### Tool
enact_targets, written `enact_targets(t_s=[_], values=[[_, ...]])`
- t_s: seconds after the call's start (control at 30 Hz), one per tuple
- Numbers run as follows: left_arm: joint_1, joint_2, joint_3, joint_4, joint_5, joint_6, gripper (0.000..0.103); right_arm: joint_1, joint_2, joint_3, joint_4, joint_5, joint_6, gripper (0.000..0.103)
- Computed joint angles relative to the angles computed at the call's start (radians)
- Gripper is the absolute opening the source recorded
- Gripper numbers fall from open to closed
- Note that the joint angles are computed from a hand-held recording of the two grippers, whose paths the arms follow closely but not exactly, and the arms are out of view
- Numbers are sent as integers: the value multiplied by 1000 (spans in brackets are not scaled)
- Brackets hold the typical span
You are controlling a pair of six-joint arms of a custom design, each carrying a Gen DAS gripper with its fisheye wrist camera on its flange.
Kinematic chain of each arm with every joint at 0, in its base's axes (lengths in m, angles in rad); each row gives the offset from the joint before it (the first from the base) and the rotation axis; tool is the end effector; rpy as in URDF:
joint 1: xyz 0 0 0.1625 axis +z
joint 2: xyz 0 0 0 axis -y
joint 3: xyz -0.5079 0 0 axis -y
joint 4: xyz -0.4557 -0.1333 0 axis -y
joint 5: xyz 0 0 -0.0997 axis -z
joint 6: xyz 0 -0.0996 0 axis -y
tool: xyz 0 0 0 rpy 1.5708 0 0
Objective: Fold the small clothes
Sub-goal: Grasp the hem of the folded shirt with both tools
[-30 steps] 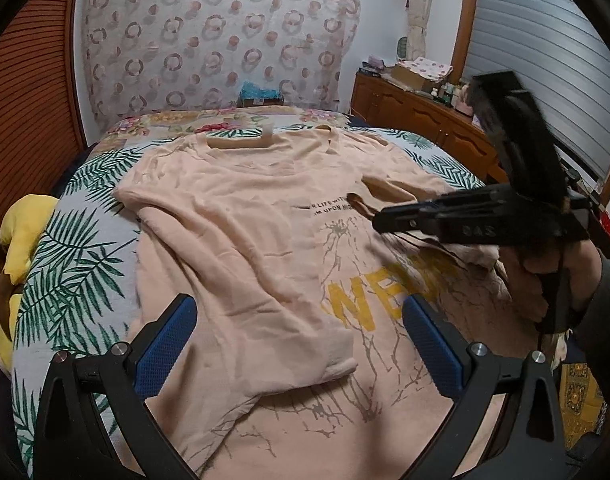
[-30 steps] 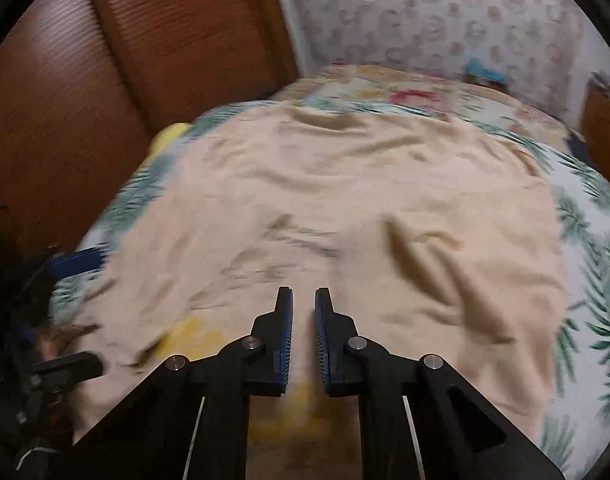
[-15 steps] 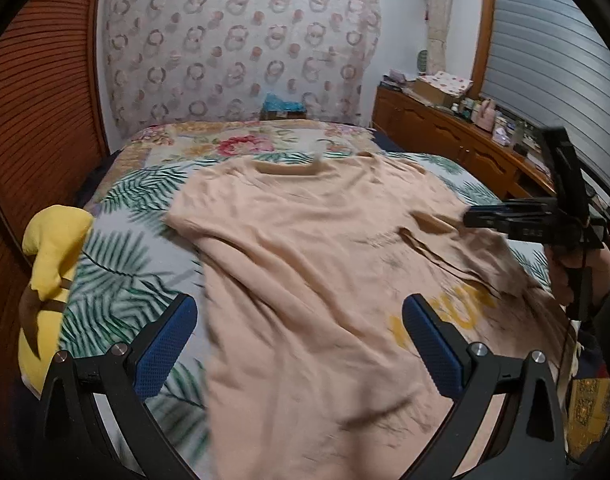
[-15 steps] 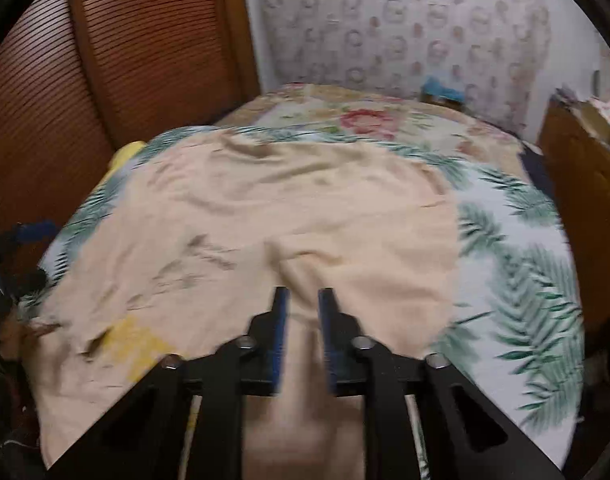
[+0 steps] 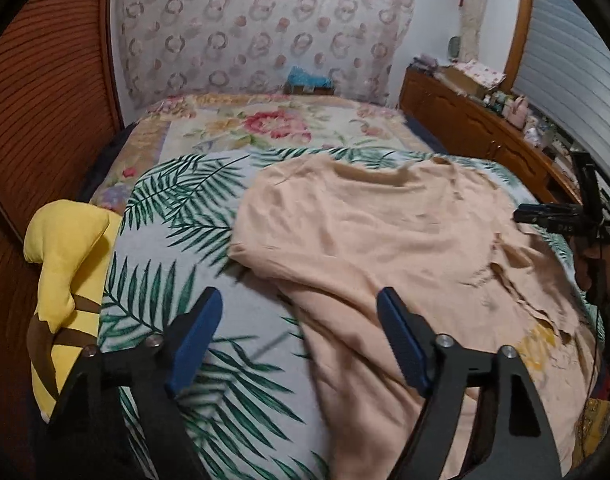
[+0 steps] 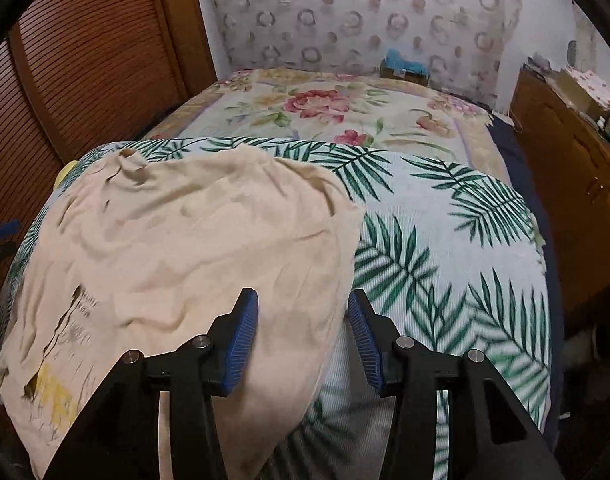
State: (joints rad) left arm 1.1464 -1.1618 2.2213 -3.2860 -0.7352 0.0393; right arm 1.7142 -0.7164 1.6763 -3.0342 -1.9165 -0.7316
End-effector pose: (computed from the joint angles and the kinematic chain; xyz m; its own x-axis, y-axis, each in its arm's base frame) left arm -0.0355 -0.5817 0.2389 -0.7840 -0.1074 -0.6114 0.3575 0.7271 -0.5862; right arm 0.2096 -0.7548 0.0888 -0.6267 -0.5588 0.5432 -0.7308 0.6633 -0.1607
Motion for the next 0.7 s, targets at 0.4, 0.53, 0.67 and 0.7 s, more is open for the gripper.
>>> enact_targets(t_s=[0.4, 0.53, 0.67, 0.7], values=[[89, 23, -101, 150, -74, -39, 70, -17, 37, -23, -49, 36, -83, 6], [89, 40, -125, 165, -70, -32, 70, -27, 37, -7, -140, 45, -107, 4], [93, 44, -144, 183, -74, -34, 70, -32, 50, -10, -192, 12, -77, 4], [92, 44, -144, 182, -73, -33, 70, -32, 50, -14, -174, 8, -69, 4]])
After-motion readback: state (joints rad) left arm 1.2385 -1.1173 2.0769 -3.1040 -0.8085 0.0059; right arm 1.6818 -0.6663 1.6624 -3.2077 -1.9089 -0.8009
